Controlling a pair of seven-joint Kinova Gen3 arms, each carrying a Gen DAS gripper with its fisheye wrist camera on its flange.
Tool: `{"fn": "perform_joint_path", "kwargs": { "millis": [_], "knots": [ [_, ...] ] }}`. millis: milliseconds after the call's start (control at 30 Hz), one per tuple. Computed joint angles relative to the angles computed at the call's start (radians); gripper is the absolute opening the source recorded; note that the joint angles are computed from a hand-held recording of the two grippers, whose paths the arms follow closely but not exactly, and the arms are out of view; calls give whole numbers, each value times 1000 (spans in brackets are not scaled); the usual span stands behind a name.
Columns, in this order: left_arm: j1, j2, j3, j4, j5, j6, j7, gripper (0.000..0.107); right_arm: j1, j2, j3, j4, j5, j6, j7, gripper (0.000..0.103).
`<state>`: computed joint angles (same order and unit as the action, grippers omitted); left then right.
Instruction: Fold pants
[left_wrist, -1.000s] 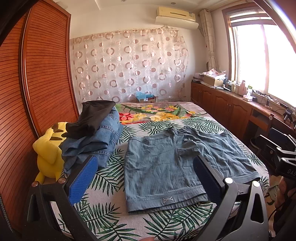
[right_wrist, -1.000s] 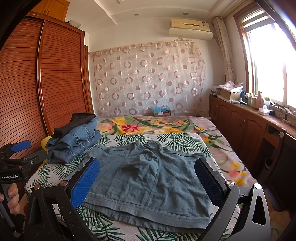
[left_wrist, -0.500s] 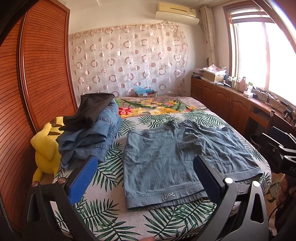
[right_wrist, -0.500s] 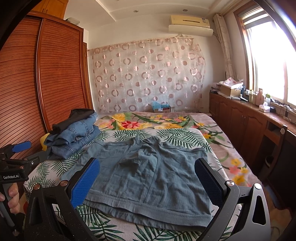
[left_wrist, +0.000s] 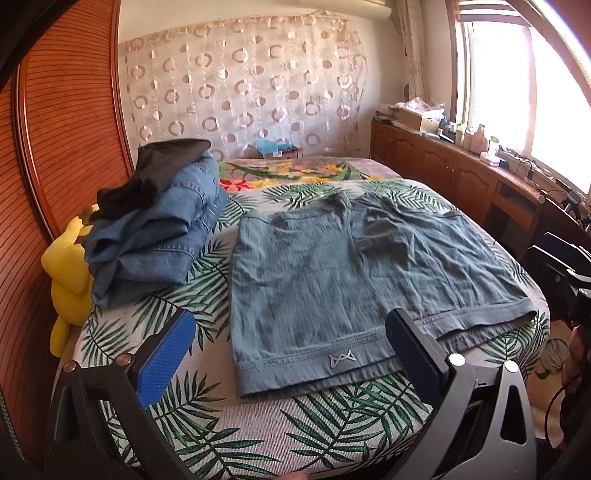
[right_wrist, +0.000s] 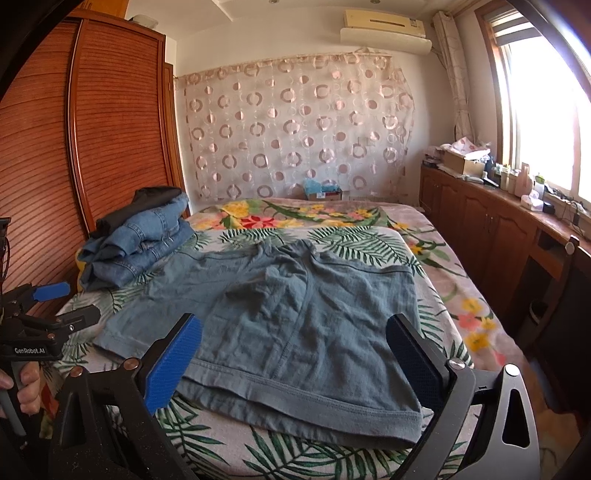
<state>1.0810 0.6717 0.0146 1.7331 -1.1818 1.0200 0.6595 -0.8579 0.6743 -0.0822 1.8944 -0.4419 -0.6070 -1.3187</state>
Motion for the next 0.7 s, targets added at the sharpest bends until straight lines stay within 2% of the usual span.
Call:
{"fn": "perform_joint_path", "kwargs": {
  "millis": [233,367,533,700],
  "knots": [
    [-29,13,-4,27,-18,-96,18,103,35,-6,15,-33,45,159,4,77],
    [-49,20,-13,43,-18,-167,20,103,57,-2,8,-76,122,287,-15,68],
    [-43,17,-28,53,0,-192,12,103,80,11,-19,-141,230,431,-55,54],
    [-43,15,-41,75,-6,-232,24,103,95,4,-42,-177,323,504,-92,46]
  ]
}}
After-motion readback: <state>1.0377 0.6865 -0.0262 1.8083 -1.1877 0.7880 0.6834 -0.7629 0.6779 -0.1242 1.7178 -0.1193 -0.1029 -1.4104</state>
